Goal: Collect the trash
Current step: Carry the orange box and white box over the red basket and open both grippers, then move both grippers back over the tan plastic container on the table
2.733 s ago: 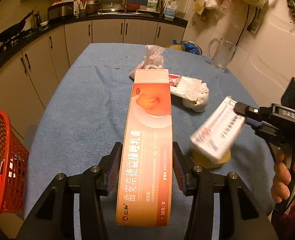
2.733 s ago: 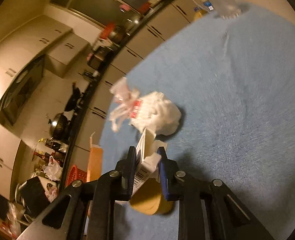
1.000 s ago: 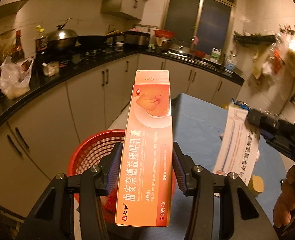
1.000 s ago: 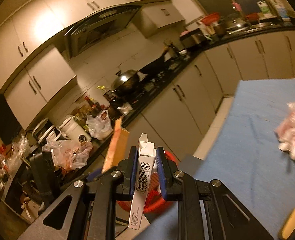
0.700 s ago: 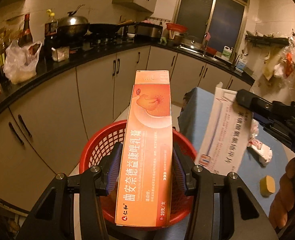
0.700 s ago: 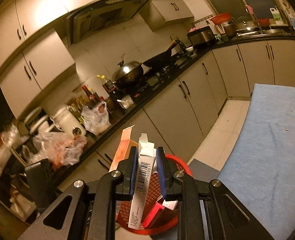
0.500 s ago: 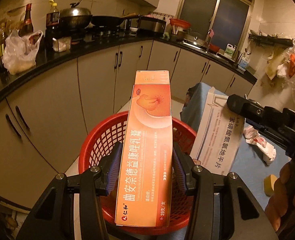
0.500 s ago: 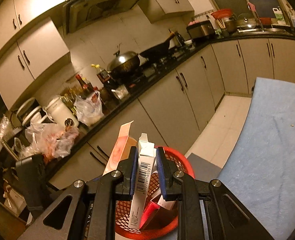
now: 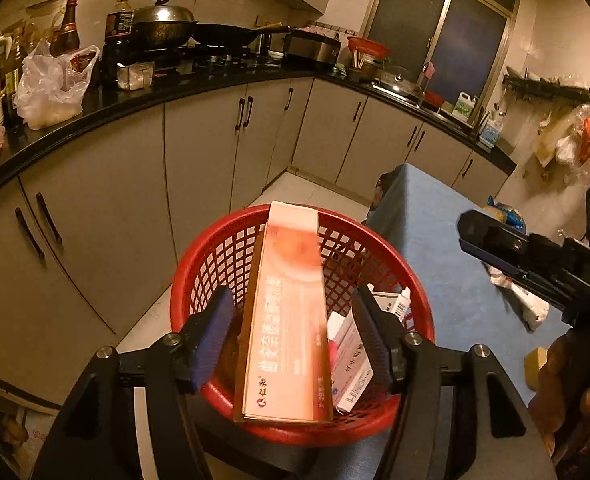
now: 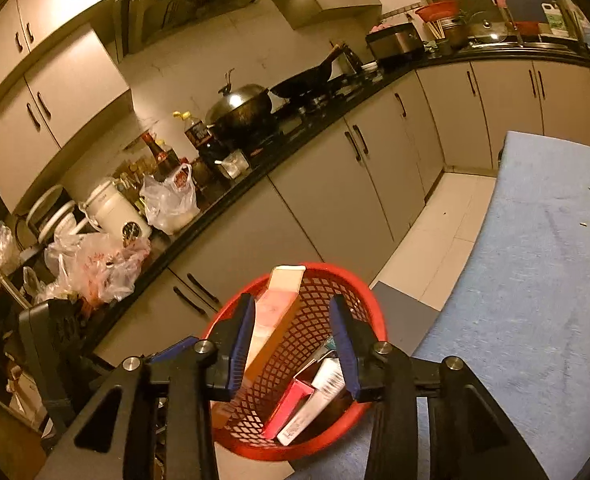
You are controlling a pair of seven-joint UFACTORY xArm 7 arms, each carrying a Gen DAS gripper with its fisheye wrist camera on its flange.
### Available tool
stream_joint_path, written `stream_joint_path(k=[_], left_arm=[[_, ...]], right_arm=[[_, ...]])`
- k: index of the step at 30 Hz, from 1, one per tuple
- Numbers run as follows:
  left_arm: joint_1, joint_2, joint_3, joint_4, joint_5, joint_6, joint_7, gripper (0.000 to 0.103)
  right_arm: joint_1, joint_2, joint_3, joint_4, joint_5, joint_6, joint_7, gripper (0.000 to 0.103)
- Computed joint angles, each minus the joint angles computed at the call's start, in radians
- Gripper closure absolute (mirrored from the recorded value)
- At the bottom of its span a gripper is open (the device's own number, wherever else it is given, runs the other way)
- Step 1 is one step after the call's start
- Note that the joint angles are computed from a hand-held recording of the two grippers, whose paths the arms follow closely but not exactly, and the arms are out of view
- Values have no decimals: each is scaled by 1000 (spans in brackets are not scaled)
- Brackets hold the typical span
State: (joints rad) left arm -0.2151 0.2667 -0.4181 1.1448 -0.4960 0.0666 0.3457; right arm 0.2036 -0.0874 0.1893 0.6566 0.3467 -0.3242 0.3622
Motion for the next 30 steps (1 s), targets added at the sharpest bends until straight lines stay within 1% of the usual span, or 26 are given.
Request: stream_joint_path(k=[2,4,7,9,12,14,20,27,30], left_arm=[[11,-14,-12,-10,-18,1,7,41],[23,-31,-30,-25,-45,-3,30,41],[4,-57,-23,-48,-61,-9,44,39],[-3,-73,-25,-61,-80,-12,61,39],[-14,-85,-22,-65,-114,-9,94,38],[-33,-96,-8,-71,-123,-9,100,38],[-63,-117,4,-77,-184,-2,156,38],[-125,-159,25,-98,-261,1,229,38],[-164,-171,39,-104,-270,9,244,38]], right_arm=[[-3,-36,0,-32,6,1,10,61],[4,-64,-14,-63,-20,-5,44,58],[-26,-108,20,-105,-2,-6,54,53],[-17,-134,6,-132,-27,-9,88,52],[-69,-175,66,-165,-5,1,97,49],[-98,-205,99,-189,7,3,108,47],[-129,-291,128,-260,-9,19,173,45],[-157,-394,135,-332,-66,45,255,41],[-165,-458,132,-381,-84,61,297,41]])
